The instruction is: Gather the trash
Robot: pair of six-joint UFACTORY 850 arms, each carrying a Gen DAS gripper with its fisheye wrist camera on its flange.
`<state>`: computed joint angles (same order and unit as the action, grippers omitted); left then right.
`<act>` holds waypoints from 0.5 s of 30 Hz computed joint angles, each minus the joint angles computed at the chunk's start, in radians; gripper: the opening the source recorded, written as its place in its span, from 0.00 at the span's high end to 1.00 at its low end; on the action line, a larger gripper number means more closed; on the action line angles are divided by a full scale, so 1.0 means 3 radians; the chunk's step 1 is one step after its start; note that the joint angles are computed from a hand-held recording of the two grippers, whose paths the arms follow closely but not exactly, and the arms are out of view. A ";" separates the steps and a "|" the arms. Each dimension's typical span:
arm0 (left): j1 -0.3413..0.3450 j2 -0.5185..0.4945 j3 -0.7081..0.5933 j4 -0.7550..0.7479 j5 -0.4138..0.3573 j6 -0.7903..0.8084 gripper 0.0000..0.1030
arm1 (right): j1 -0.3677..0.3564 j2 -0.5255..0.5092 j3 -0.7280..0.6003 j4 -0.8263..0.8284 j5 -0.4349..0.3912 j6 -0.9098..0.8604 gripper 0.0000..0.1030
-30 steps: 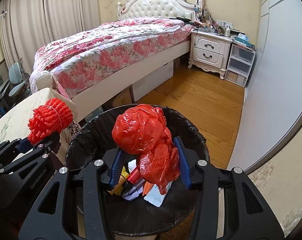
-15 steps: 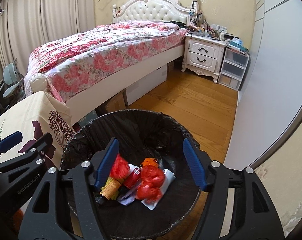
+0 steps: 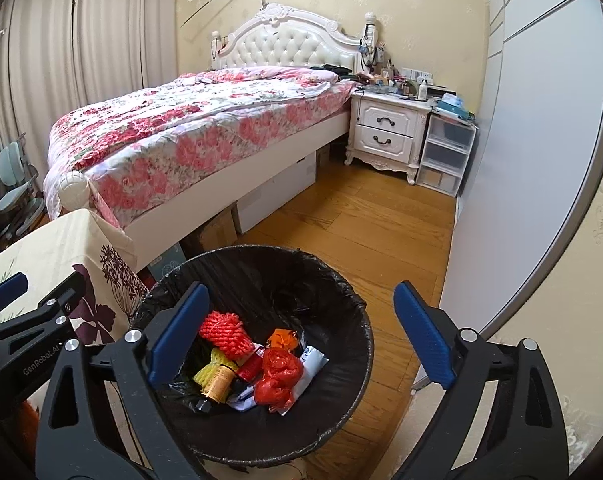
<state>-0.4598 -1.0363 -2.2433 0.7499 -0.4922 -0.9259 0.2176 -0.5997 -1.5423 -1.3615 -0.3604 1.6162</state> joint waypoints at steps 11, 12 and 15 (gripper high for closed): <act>-0.0023 0.0500 0.0745 0.0828 0.0181 -0.0897 0.14 | 0.0062 0.0305 0.0312 -0.0509 -0.0001 0.0571 0.07; -0.0023 0.0549 0.0814 0.0872 0.0198 -0.0953 0.14 | 0.0073 0.0342 0.0353 -0.0572 -0.0004 0.0630 0.07; -0.0024 0.0728 0.1081 0.1076 0.0250 -0.1206 0.13 | 0.0099 0.0457 0.0485 -0.0760 0.0023 0.0843 0.07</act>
<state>-0.4669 -0.8179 -1.9190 1.0726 -0.4172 -1.2879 0.2473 -0.4625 -1.3968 -1.5895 -0.3536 1.8690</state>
